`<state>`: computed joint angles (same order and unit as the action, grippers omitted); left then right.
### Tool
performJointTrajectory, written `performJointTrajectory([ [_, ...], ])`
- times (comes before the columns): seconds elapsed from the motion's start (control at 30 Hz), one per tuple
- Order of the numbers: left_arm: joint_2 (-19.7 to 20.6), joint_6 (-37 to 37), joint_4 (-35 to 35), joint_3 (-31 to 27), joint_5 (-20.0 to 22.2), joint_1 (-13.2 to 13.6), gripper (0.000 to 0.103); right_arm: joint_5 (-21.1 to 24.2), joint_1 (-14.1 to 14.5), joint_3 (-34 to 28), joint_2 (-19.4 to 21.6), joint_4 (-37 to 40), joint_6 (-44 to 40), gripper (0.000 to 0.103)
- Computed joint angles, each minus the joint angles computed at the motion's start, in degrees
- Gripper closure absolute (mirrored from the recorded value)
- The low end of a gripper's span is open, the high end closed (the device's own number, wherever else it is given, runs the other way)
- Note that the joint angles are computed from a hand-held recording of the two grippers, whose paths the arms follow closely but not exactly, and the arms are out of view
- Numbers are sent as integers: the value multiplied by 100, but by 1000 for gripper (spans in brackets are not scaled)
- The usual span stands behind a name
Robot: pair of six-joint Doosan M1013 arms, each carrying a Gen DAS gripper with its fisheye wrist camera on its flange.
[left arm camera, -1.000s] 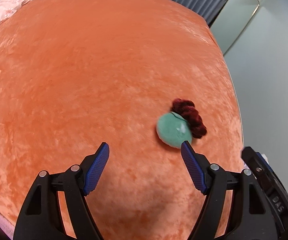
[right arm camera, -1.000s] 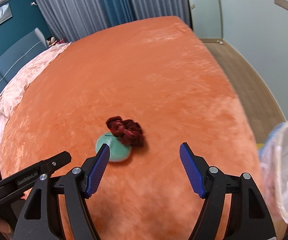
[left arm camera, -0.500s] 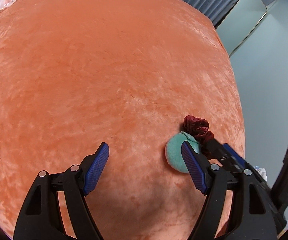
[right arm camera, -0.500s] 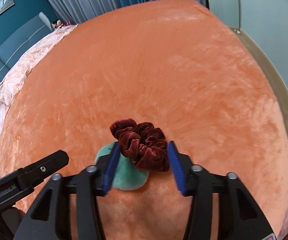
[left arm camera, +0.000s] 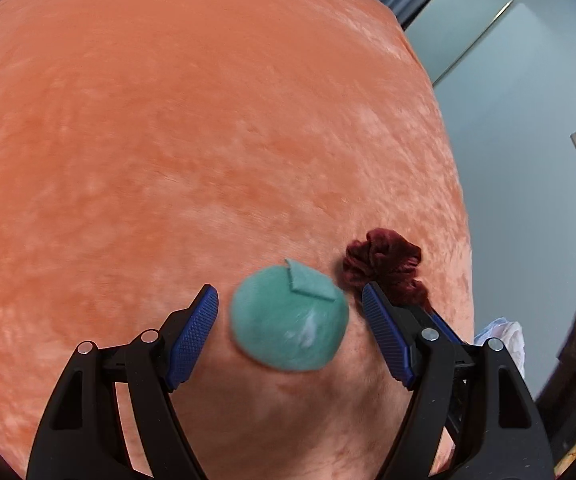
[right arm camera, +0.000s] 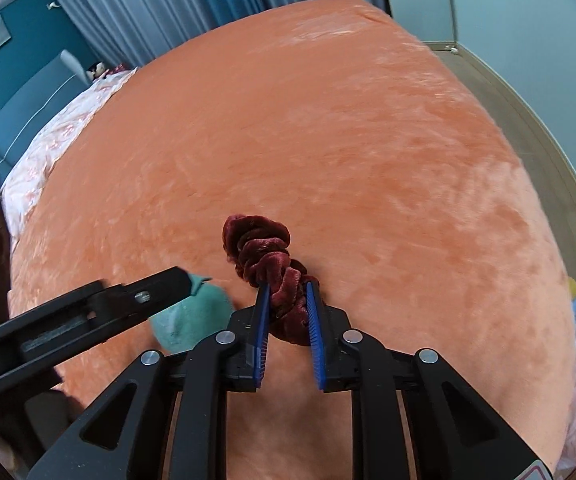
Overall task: Collect trash
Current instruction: 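Grasp the green round pad with the left gripper while right grasps the dark red scrunchie, then carry the pad and scrunchie over the trash bin and open both grippers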
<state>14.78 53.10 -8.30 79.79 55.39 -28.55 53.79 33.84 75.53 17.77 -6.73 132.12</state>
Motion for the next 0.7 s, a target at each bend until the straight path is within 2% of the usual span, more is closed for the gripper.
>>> performJointTrajectory([
  [0.1,80,-123,121,-40,73,-58,35,-72,-16,109,-95,-17,154,86],
  [0.13,114,-171,201,-57,119,-86,45,-100,-22,144,-130,-26,205,86],
  [0.27,97,-166,495,-47,153,-193,52,-184,-19,241,-252,-147,408,86],
  [0.47,-30,-129,594,-79,121,-316,54,-307,-28,408,-471,-270,641,86],
  [0.7,-151,-83,815,-319,157,-626,54,-464,-56,670,-898,-654,1091,86],
])
